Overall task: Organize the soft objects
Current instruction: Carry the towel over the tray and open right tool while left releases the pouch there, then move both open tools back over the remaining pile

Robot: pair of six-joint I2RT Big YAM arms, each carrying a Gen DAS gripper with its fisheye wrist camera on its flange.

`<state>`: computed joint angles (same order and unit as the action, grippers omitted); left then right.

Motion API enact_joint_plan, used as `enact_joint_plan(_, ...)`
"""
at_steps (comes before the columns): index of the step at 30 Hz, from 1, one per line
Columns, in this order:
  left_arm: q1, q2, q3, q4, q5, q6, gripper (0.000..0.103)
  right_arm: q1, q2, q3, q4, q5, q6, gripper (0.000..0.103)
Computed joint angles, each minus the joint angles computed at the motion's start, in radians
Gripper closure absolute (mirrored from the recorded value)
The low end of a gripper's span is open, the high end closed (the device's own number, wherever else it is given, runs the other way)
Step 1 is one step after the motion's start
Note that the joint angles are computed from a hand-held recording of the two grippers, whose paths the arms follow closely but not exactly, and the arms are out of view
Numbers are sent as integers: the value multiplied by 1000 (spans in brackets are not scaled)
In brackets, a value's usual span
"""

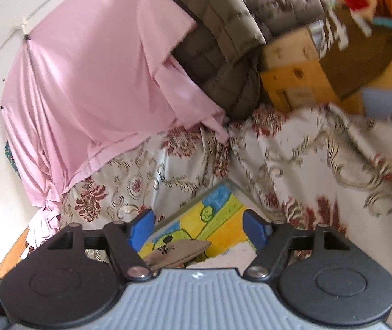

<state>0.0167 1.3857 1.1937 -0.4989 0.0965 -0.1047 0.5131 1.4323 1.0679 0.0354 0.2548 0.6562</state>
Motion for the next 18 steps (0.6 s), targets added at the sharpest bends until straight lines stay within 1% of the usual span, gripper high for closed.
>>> enact_joint_plan(3,11,-90,-71,66,6,-32,20,26,-56,-39,14,49,-41,16)
enact_joint_plan(6,27,-175,-130,108,25,-53,15,62,-109,-72,23,100,-103,11)
enact_joint_plan(10,46,-297,-215,161,36,-67,8,127,-176,-123,67,175,-180,2)
enact_joint_plan(12,60,-360,-259,183,47,-77,3,171,-203,-149,101,234,-228,0)
enact_joint_plan(14,75,-418,-300,191,56,-84,2,211,-223,-168,132,281,-279,0)
enact_joint_plan(18,106,-535,-375,196,81,-66,1,297,-256,-205,178,368,-359,0)
